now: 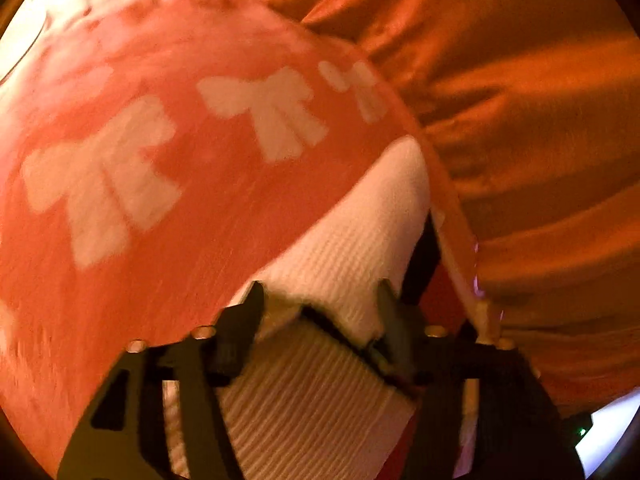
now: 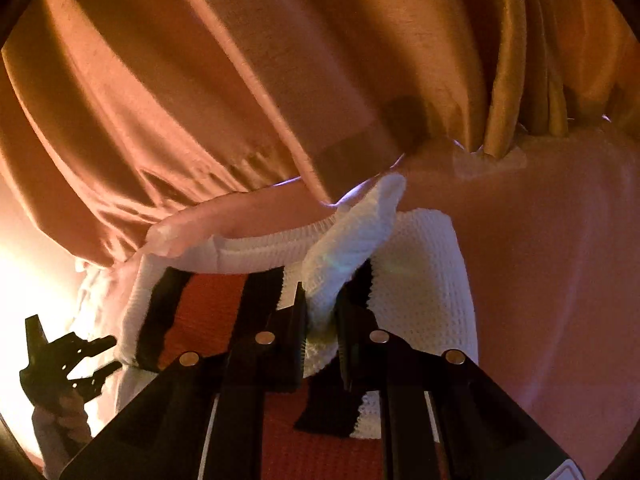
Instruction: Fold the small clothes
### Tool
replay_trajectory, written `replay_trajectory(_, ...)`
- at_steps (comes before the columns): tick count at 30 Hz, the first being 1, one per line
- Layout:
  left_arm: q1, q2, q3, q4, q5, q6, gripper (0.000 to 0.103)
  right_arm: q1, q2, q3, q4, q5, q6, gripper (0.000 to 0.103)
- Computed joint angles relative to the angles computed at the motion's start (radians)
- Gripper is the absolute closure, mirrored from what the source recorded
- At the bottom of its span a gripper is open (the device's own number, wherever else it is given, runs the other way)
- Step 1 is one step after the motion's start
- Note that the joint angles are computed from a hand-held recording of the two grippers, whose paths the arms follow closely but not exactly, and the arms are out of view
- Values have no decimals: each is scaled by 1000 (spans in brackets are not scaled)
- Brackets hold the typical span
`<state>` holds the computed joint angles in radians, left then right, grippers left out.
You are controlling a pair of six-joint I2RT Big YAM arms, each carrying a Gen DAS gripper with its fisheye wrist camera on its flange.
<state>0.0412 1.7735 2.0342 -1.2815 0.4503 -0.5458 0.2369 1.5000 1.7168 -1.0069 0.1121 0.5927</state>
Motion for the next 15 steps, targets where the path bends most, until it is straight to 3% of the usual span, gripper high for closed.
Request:
replay_trajectory(7, -5, 6, -5, 16, 74, -40, 45, 17, 11, 29, -7, 11, -16, 91)
replay_trajectory(11, 3, 75, 51, -78, 341, -117, 45, 31, 28, 53, -22, 21, -25, 91)
replay_trajectory(12, 2, 73, 41, -63, 352, -132, 45, 32, 30, 57, -23, 18, -27, 91)
replay_trajectory(15, -3, 74, 41, -26, 202, -132, 49, 36, 31, 66, -14, 9, -22, 91)
